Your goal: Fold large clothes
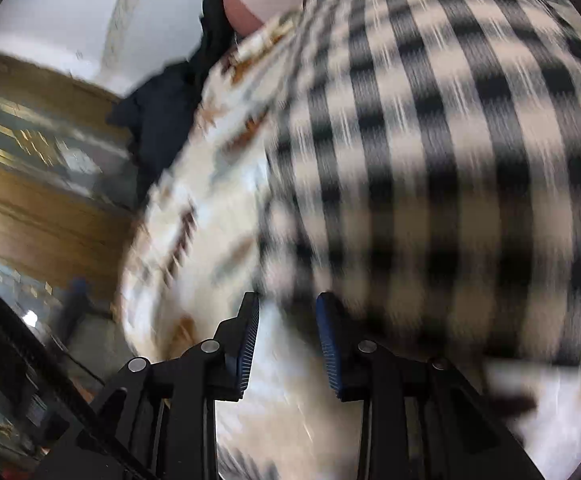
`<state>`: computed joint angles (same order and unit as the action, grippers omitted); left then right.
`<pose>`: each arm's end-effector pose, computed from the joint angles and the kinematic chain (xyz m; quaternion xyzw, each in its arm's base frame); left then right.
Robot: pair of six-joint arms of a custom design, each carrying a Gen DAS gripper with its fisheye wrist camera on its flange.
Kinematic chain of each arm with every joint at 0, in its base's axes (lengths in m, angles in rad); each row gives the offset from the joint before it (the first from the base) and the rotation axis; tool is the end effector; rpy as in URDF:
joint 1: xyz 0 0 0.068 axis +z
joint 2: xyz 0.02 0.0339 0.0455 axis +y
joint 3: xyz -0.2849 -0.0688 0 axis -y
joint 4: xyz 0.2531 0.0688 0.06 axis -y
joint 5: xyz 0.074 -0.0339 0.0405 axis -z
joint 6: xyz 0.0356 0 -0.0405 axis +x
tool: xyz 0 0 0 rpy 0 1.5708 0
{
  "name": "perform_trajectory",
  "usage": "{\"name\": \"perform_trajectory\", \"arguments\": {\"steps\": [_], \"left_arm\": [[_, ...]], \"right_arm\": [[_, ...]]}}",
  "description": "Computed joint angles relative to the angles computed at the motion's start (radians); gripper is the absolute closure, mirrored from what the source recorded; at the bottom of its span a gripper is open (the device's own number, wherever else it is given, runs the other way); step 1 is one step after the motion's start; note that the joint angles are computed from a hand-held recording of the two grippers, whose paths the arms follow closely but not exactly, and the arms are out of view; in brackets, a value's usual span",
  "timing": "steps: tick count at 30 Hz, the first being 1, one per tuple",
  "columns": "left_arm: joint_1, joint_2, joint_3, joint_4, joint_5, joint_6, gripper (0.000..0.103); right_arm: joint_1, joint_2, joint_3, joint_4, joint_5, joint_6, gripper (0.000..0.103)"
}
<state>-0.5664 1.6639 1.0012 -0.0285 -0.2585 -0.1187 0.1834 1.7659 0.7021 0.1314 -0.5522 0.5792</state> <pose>0.3141 -0.1890 0.2196 0.1457 0.8871 -0.0320 0.4368 0.3041 0.0754 0.1171 0.0957 0.9125 0.3526 0.1839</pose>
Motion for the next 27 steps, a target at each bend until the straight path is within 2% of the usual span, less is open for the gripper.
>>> {"name": "perform_trajectory", "arguments": {"steps": [3, 6, 8, 11, 14, 17, 21, 27], "left_arm": [[-0.009, -0.015, -0.009, -0.044, 0.025, 0.005, 0.019], [-0.036, -0.034, -0.038, -0.05, 0.015, 0.006, 0.019], [-0.055, -0.038, -0.049, -0.057, 0.013, 0.0, 0.019], [-0.068, -0.043, -0.047, -0.085, 0.038, -0.031, 0.019], [-0.083, -0.048, -0.045, -0.106, 0.051, -0.045, 0.019], [-0.096, -0.05, -0.043, -0.115, 0.049, -0.052, 0.019], [-0.104, -0.035, -0.031, -0.13, 0.057, -0.06, 0.019], [-0.116, -0.008, -0.023, -0.149, 0.032, -0.053, 0.019]], "right_arm": [[0.067, -0.152, -0.044, -0.099, 0.18, -0.027, 0.07], [0.104, -0.299, -0.056, -0.205, 0.306, -0.03, 0.063], [0.109, -0.393, -0.072, -0.259, 0.363, -0.008, 0.052], [0.088, -0.486, -0.078, -0.331, 0.424, 0.016, 0.049], [0.085, -0.58, -0.121, -0.375, 0.54, 0.036, 0.047], [0.09, -0.552, -0.138, -0.347, 0.598, 0.082, 0.047], [0.075, -0.51, -0.141, -0.354, 0.591, 0.084, 0.047], [0.153, -0.443, -0.115, -0.34, 0.701, 0.096, 0.047]]}}
